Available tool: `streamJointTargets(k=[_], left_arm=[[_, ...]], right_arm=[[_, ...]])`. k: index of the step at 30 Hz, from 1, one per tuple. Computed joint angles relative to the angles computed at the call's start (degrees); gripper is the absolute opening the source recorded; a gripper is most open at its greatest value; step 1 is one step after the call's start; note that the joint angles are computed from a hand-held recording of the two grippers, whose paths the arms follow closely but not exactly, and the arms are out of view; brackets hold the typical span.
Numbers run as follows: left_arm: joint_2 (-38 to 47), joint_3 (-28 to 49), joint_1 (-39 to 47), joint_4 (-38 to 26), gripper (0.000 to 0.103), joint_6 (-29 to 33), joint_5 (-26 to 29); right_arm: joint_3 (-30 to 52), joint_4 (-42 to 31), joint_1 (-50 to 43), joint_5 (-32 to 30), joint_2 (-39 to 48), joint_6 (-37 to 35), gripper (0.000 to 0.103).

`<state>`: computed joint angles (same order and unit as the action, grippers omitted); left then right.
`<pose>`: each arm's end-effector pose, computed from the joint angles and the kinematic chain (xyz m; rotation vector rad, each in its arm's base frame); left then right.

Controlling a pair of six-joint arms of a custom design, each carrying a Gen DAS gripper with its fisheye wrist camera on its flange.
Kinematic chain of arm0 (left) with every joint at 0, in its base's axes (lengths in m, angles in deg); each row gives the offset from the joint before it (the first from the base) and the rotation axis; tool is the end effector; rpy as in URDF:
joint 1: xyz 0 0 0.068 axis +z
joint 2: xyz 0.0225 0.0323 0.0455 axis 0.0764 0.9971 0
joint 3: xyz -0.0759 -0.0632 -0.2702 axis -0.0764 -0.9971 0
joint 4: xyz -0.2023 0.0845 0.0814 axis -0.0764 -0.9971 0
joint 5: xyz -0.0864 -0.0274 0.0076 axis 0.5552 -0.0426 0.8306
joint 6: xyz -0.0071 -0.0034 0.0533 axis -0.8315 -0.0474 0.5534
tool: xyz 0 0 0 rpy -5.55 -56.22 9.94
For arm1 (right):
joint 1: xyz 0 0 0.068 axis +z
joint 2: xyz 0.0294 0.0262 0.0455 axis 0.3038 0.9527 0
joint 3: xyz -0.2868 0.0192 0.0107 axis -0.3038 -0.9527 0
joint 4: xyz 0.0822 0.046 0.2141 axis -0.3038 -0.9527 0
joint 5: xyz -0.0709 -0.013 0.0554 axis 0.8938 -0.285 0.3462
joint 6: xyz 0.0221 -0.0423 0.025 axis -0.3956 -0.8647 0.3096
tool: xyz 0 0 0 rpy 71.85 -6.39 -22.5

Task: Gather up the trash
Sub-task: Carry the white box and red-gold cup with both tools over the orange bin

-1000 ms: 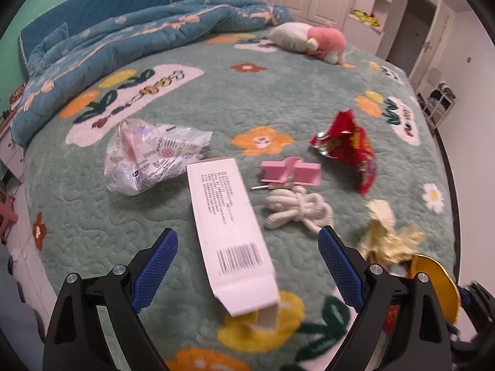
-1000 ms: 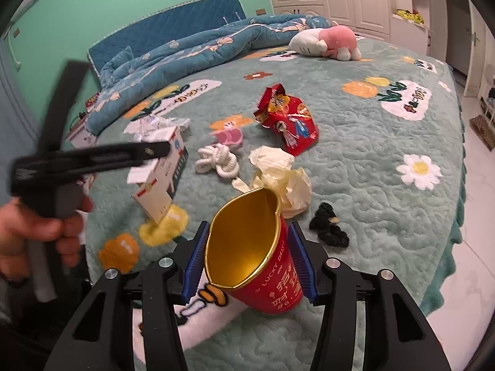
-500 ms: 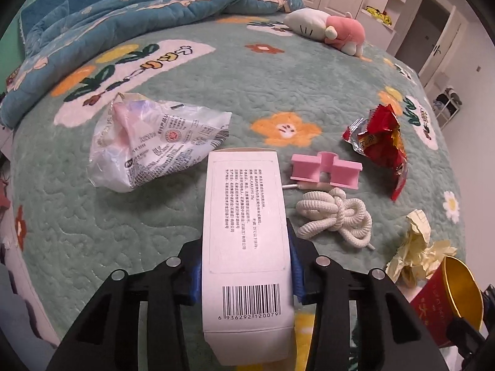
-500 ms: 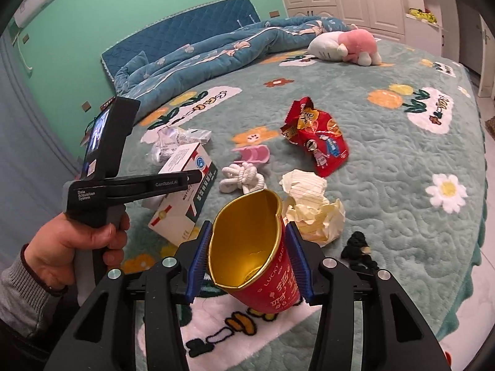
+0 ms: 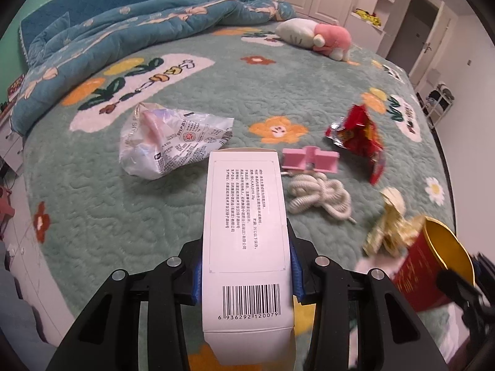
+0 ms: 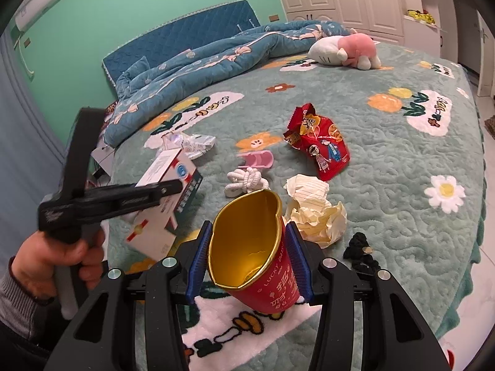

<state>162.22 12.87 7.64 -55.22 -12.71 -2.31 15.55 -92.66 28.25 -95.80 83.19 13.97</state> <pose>0.2826 0.0136 0.3352 -0.1550 2.5849 -0.1013 0.2807 0.0676 0.3324 -0.4308 2.3869 0.6113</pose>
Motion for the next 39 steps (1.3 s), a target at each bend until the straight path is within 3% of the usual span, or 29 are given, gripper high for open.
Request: streamJointTargets(k=[10,20,28,33,39], left_arm=[[-8.6,-0.2,-6.4,-5.3,0.043,1.4,-2.2],[-13.3,0.8,-15.8,-8.9,0.043,-1.4,-5.6],[-12.8,5.0,-28.9,-11.2,0.043,-5.6,-11.0],[-8.7,9.9,-40.2,-11.5,0.043,-8.1,-15.0],[0.1,18.2,-52.8,-11.5,0.043,-9.2,-18.0]], right_arm=[[-1.4,-1.8,-0.9,-1.9,-6.2,2.0,0.048],[-2.0,-5.6,-5.4,-5.5,-13.5,1.9,0.048],[-0.2,-13.0,-20.0,-13.4,-20.0,-3.5,0.048],[2.5,-22.4,-37.7,-22.6,-20.6,-14.3,0.048],[10.1,-42.8,-66.3,-33.1,-12.7,-40.1,0.048]])
